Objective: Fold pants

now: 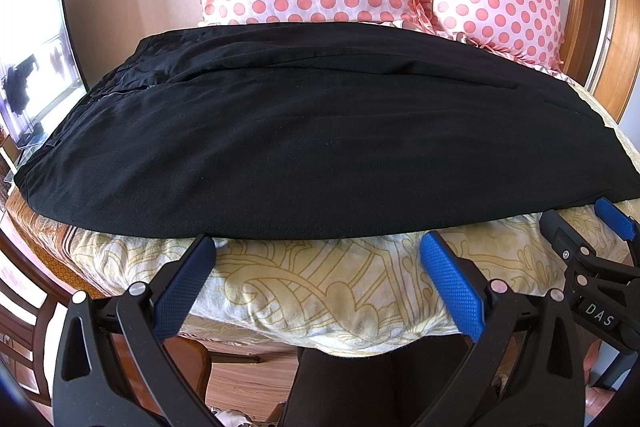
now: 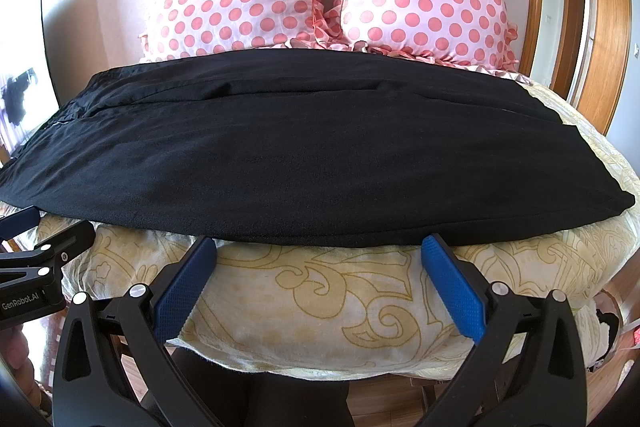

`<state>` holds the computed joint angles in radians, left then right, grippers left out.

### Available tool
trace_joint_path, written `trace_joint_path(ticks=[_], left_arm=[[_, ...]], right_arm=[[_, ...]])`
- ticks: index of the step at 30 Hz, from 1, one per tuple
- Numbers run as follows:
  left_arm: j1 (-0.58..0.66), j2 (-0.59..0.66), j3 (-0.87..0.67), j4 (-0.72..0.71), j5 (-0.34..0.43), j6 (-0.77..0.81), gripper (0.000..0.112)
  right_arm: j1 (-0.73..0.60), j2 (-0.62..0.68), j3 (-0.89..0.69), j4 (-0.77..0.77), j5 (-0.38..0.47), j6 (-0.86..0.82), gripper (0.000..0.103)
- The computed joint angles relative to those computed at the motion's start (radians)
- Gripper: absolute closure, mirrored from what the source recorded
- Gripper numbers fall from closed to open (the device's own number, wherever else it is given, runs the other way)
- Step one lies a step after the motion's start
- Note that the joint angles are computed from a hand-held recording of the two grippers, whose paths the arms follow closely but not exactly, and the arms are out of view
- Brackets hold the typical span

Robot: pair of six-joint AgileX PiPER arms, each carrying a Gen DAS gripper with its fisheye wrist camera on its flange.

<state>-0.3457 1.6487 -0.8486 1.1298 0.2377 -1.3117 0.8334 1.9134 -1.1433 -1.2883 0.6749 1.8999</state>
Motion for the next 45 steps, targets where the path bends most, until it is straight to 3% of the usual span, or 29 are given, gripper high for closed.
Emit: trace_joint_path(ticks=[45], left_arm=[[0.000,0.000,0.002,0.015,-0.001,-0.015,0.011]], right_arm=[[0.000,0.000,-0.001,0.001,0.000,-0.002,0.002]])
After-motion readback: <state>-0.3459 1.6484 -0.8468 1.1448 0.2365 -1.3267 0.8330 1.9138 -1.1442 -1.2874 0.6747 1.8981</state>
